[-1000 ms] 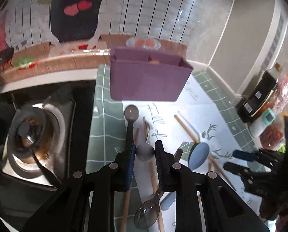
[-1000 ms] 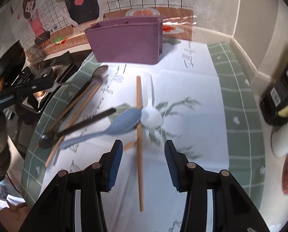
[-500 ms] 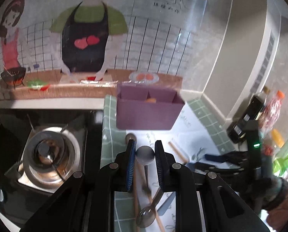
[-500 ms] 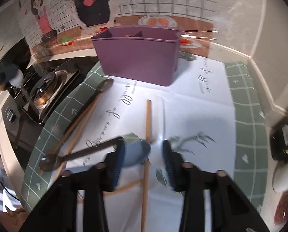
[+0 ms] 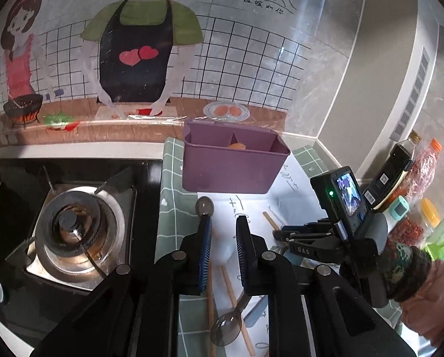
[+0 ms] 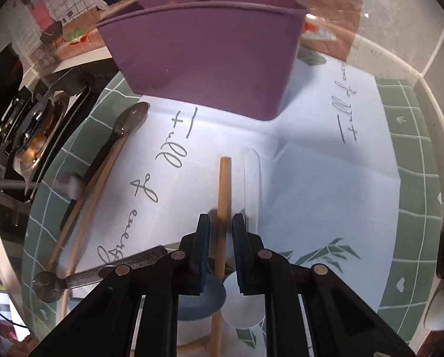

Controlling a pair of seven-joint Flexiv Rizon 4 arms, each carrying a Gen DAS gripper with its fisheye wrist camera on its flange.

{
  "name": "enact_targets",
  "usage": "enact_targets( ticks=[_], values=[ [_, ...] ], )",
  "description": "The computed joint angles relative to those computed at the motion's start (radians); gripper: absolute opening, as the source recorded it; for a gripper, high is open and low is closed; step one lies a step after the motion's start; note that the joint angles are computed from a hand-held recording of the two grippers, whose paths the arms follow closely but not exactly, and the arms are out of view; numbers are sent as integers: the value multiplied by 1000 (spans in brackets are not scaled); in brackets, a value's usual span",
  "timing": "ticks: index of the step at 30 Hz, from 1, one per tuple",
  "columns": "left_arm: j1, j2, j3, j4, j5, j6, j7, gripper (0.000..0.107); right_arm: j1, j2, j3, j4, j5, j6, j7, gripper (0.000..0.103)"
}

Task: Organize utensils
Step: 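Grasp a wooden chopstick with right gripper while left lifts the metal spoon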

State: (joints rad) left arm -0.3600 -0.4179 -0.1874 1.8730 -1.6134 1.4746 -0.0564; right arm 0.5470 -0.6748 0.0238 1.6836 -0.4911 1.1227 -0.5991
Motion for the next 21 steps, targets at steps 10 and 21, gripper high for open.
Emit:
enact_targets(
  ticks=[10, 21],
  values=[
    [57, -13, 11, 31, 252, -63, -191, 17, 63, 104, -73, 133, -109, 122, 135, 6],
    [141, -54, 14, 113, 645, -181, -425, 23, 66, 198, -96, 218, -313, 174, 315, 6]
  ],
)
